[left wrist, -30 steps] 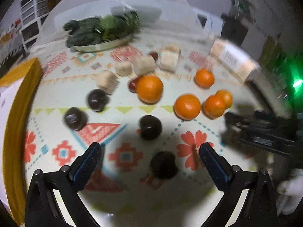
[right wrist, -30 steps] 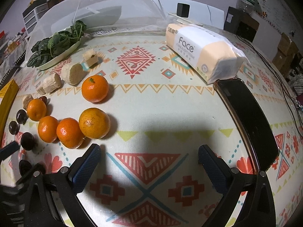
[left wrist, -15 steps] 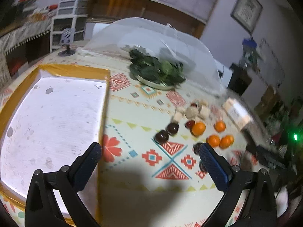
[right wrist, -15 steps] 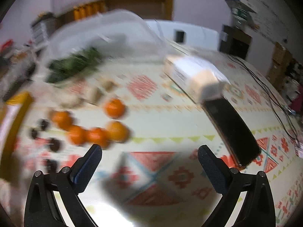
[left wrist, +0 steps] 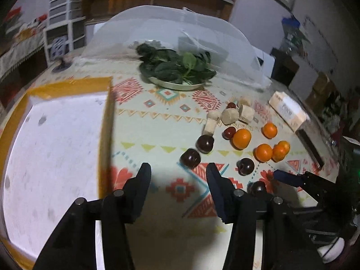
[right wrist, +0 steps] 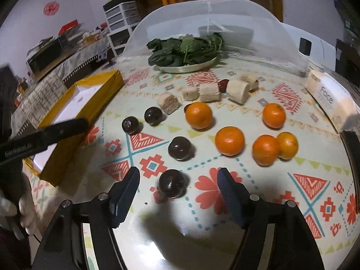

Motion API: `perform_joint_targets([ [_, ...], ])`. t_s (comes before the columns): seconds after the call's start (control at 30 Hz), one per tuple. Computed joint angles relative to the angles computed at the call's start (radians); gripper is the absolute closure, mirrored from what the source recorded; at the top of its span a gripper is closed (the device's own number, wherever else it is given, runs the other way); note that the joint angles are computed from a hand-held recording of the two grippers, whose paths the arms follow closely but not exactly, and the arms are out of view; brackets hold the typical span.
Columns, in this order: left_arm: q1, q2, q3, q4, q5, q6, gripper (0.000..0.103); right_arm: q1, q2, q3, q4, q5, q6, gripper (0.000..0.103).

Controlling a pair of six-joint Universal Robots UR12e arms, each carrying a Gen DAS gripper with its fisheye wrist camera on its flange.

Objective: Organize fruits
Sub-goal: 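Grasp a dark plum with the left tool while the right tool grasps another, then carry both plums into the white tray and open both tools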

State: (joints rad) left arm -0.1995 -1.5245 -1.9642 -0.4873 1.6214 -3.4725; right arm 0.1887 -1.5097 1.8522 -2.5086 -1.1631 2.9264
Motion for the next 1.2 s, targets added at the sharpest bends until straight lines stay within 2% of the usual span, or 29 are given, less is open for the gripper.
perform_joint_targets([
  [0.07,-0.006,-0.024,0.023,-0.020,0.007,0.027,0.052,0.000,0.008,-0.006,0.018,0.006,0.002,0.034],
  [0.23,-0.028,-0.084,0.078,-0.081,0.031,0.090,0.050,0.000,0.013,-0.016,0.049,0.024,-0.015,0.043],
  [0.33,-0.031,-0.106,0.095,-0.101,0.038,0.093,0.050,0.004,0.015,-0.018,0.061,0.019,-0.024,0.047],
  [0.4,-0.031,-0.116,0.105,-0.125,0.033,0.089,0.050,0.006,0.016,-0.019,0.059,0.015,-0.029,0.054],
  [0.47,-0.035,-0.121,0.109,-0.142,0.040,0.088,0.055,0.007,0.017,-0.022,0.067,0.017,-0.030,0.065],
  [0.5,-0.042,-0.122,0.109,-0.137,0.069,0.092,0.071,0.008,0.018,-0.024,0.069,0.015,-0.032,0.066],
  [0.53,-0.048,-0.122,0.110,-0.142,0.088,0.094,0.078,0.010,0.018,-0.024,0.066,0.007,-0.034,0.069],
  [0.57,-0.045,-0.117,0.107,-0.143,0.076,0.086,0.078,0.013,0.016,-0.021,0.060,-0.006,-0.035,0.073],
  [0.77,-0.026,-0.064,0.055,-0.084,0.012,0.043,0.078,0.006,0.004,-0.011,0.060,0.008,-0.010,0.075],
  [0.9,0.004,0.009,-0.004,-0.011,-0.012,-0.017,0.078,0.005,-0.012,-0.011,0.067,0.044,0.003,0.075],
  [1.03,0.049,0.098,-0.073,0.039,0.028,-0.085,0.078,0.021,-0.025,-0.029,0.084,0.105,-0.011,0.075],
  [1.2,0.110,0.194,-0.144,0.021,0.128,-0.152,0.078,0.082,-0.018,-0.073,0.111,0.211,-0.062,0.075],
])
